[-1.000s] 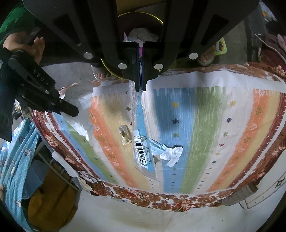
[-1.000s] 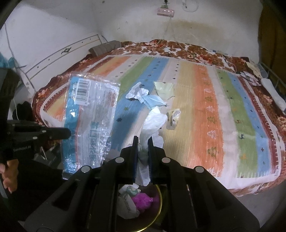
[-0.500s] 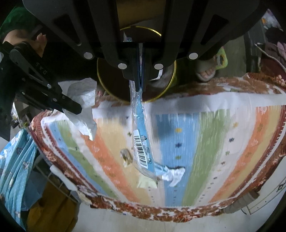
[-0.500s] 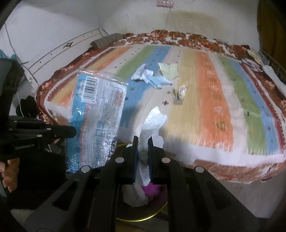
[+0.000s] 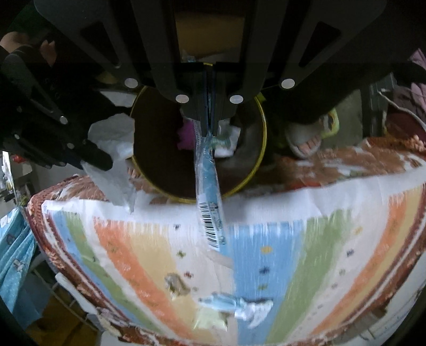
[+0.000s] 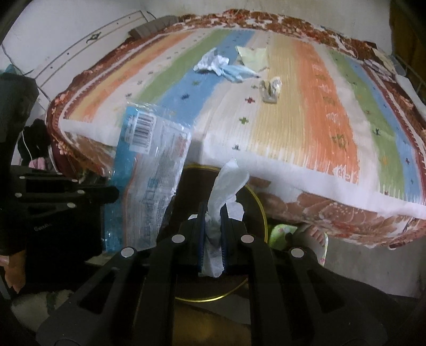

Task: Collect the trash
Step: 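Carry the wrapper and tissue over the bin and release both, then move both open tools back to the mask and packet on the bed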

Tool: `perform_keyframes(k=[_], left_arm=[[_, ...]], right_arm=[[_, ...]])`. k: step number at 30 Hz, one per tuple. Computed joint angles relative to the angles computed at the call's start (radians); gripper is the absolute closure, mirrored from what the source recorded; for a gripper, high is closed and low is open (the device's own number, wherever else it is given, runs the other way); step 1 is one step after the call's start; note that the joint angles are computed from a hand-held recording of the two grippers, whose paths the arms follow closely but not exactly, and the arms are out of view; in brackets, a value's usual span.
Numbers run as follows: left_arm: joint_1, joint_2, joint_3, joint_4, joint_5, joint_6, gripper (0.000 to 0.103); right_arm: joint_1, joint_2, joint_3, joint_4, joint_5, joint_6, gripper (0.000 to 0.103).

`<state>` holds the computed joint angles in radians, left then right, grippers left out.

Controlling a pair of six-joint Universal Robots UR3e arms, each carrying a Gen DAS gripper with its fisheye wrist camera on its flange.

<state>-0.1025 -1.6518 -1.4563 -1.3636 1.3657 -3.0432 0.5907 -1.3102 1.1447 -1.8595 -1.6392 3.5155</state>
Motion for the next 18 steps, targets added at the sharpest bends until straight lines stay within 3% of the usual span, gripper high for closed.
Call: perform_keyframes(k=[15,16,17,18], left_arm=[[-0.005,-0.062,0.016,-0.089,-0.020,-0.017,0.102],[0.002,-0.063,0.018,-0.093,-0.029,-0.019,0.098],[0.007,-0.063,0.019,-0.095,-0.035,-0.023,0.093],[0.009,-0.065,0.021,-0.093,-0.039,-0.030,0.078]], right_arm=[[-0.027,0.058,-0.049,0.142,0.080,0.022,0.093],[-0.028,0.060,-0.051,0.147,0.078,0.027,0.088],[-0.031,0.060,-0.050,0.148,0.079,0.031,0.077],[-0.035,0.059,-0.047,0.148,0.083,0.038,0.072]])
